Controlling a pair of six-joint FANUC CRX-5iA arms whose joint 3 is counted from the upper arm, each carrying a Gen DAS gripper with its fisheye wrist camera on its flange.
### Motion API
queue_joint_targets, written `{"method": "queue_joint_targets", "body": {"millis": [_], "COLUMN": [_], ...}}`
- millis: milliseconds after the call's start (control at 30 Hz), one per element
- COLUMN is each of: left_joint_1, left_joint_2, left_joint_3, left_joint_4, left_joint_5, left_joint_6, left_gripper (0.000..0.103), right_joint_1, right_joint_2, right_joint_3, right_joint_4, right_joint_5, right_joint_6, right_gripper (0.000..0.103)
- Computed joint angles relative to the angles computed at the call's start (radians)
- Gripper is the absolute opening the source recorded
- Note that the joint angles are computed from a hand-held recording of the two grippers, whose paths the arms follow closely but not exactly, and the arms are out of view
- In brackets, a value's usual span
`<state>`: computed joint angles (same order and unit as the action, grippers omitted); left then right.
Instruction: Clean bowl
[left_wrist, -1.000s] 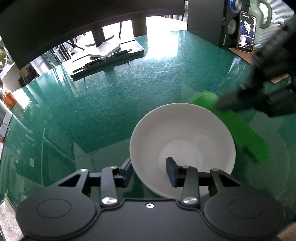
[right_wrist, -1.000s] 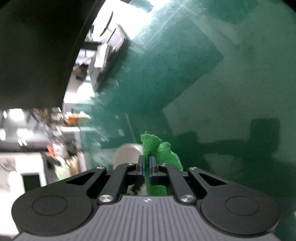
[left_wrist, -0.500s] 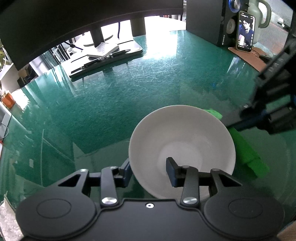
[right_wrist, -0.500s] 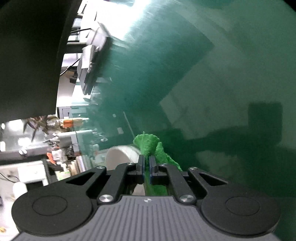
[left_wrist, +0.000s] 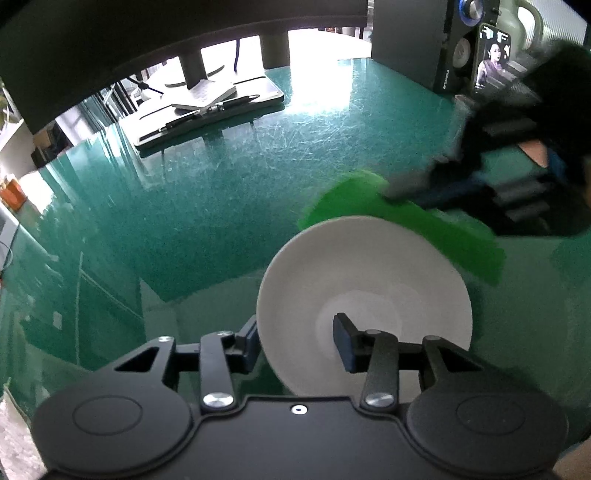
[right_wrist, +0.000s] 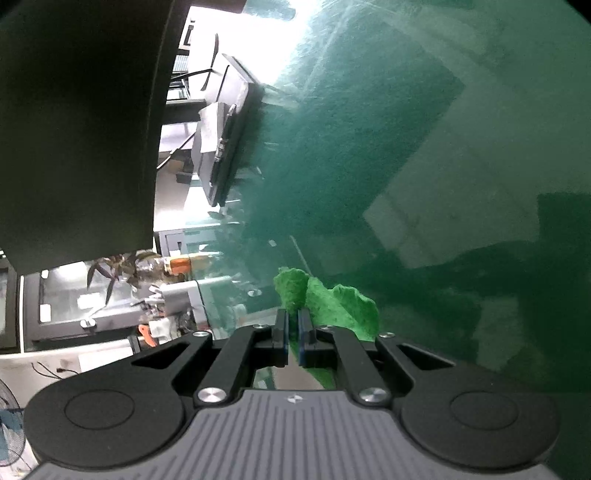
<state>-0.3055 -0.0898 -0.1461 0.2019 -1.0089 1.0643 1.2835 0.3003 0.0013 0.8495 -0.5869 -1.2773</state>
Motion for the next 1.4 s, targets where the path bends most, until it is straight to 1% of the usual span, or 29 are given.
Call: {"method": "queue_joint_targets", "body": {"millis": [67, 133, 233, 433, 500, 567, 700, 833, 933, 1067, 1133, 1200, 1233, 1333, 1367, 1400], "left_joint_1": [-0.002, -0.002, -0.004, -0.008, -0.007, -0.004, -0.005, 0.001, 0.000, -0.003, -0.004, -0.005, -0.004, -0.002, -0.002, -0.002], "left_joint_2": [-0.001, -0.003, -0.003, -0.004, -0.005, -0.004, -0.003, -0.003, -0.004, -0.003, -0.002, -0.001, -0.002, -0.003, -0.003, -0.003], "left_joint_3": [-0.001, -0.003, -0.002, 0.003, 0.003, 0.001, -0.003, -0.009, -0.010, -0.008, -0.006, -0.004, -0.005, -0.007, -0.008, -0.008], "left_joint_4": [-0.002, -0.001, -0.007, -0.022, -0.020, -0.013, -0.002, 0.013, 0.011, 0.005, 0.002, 0.000, 0.001, 0.005, 0.006, 0.007], "left_joint_5": [0.003, 0.004, 0.004, 0.002, 0.000, -0.001, 0.003, 0.006, 0.008, 0.009, 0.008, 0.007, 0.006, 0.006, 0.007, 0.008], "left_joint_6": [-0.001, 0.000, 0.005, 0.017, 0.019, 0.016, 0.001, -0.007, -0.005, -0.001, 0.003, 0.005, 0.005, 0.004, 0.003, 0.001], "left_gripper": [0.042, 0.042, 0.042, 0.045, 0.046, 0.047, 0.047, 0.047, 0.047, 0.047, 0.047, 0.047, 0.047, 0.048, 0.048, 0.049], "right_joint_1": [0.017, 0.022, 0.007, -0.049, -0.050, -0.044, -0.003, 0.016, 0.003, -0.036, -0.059, -0.065, -0.065, -0.057, -0.053, -0.040], "right_joint_2": [-0.007, -0.012, 0.009, 0.065, 0.069, 0.056, 0.004, -0.010, 0.010, 0.053, 0.086, 0.107, 0.111, 0.092, 0.087, 0.071], "right_joint_3": [0.008, -0.006, 0.015, 0.062, 0.070, 0.052, -0.004, -0.023, 0.004, 0.053, 0.094, 0.130, 0.139, 0.114, 0.111, 0.101], "right_joint_4": [-0.058, -0.047, -0.047, -0.030, -0.028, -0.010, -0.016, -0.004, -0.016, -0.035, -0.060, -0.097, -0.106, -0.093, -0.099, -0.121], "right_joint_5": [-0.027, -0.021, -0.021, 0.055, 0.055, 0.056, 0.021, 0.009, 0.009, 0.051, 0.084, 0.090, 0.089, 0.079, 0.070, 0.041], "right_joint_6": [0.038, 0.012, 0.026, 0.074, 0.081, 0.054, -0.008, -0.066, -0.031, 0.040, 0.104, 0.167, 0.184, 0.164, 0.166, 0.171], "right_gripper": [0.005, 0.005, 0.005, 0.005, 0.005, 0.005, 0.005, 0.005, 0.006, 0.006, 0.006, 0.006, 0.006, 0.006, 0.006, 0.006]}}
